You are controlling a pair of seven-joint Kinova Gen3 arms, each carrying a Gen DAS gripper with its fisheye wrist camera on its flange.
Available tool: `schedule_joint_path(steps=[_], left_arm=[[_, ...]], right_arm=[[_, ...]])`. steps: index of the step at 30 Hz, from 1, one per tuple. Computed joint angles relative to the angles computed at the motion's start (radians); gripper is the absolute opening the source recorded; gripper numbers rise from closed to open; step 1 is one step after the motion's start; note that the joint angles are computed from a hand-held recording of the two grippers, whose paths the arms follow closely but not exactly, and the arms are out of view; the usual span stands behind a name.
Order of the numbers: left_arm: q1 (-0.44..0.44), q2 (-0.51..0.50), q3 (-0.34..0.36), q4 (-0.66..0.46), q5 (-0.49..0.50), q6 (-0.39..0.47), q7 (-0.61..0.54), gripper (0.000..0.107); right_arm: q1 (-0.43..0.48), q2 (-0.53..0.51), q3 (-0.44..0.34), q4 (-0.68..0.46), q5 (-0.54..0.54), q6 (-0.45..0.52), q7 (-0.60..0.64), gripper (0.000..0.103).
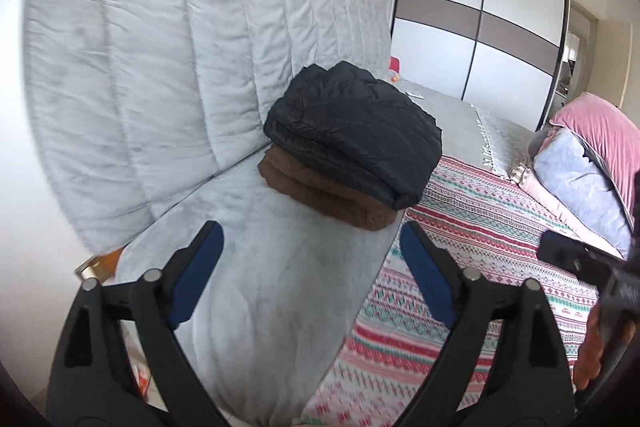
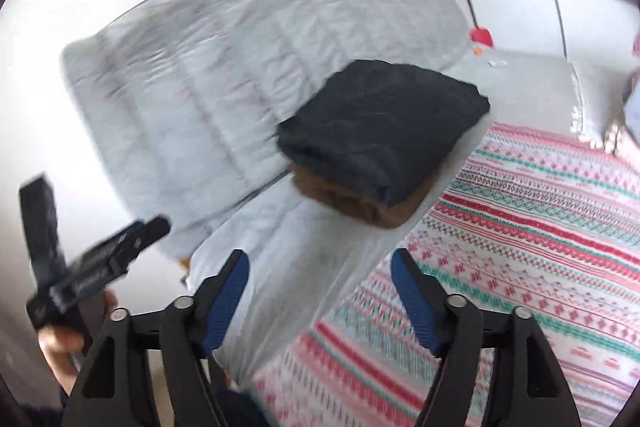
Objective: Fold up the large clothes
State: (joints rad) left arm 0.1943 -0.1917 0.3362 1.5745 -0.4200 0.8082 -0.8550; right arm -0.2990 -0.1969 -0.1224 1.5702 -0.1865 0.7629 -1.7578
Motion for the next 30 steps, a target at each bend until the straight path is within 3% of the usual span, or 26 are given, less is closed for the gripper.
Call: schedule_joint_path(steps=[5, 9, 18, 20, 24, 30], left_arm=[[-0.034, -0.072, 0.134, 0.026, -0.119, 0.097, 0.122, 0.095], [-0.054, -0.107, 0.217, 0.022, -0.146, 0.176, 0.160, 0.098], [-0.143, -0.154, 0.419, 0.022, -0.194, 0.338, 0.254, 0.102], [-0.157, -0.177, 0.423, 0.036, -0.170, 0.332, 0.262, 0.102], [-0.223, -0.220, 0.458, 0.051, -0.133, 0.329, 0.266, 0.102], [-0.333, -0.266, 0.521, 0.033, -0.095, 0.323, 0.214, 0.102]], right_arm=[[-0.039, -0.127, 0.002, 0.089, -0.035, 0.007, 0.037, 0.088], [-0.038, -0.201, -0.018, 0.143, -0.029, -0.015, 0.035, 0.092], [0.063, -0.284, -0.169, 0.214, 0.099, -0.051, -0.092, 0.097], [0.106, -0.296, -0.236, 0.215, 0.155, -0.031, -0.128, 0.103], [0.206, -0.343, -0.375, 0.237, 0.269, -0.037, -0.209, 0.103], [0.242, -0.372, -0.411, 0.272, 0.284, -0.076, -0.286, 0.103]])
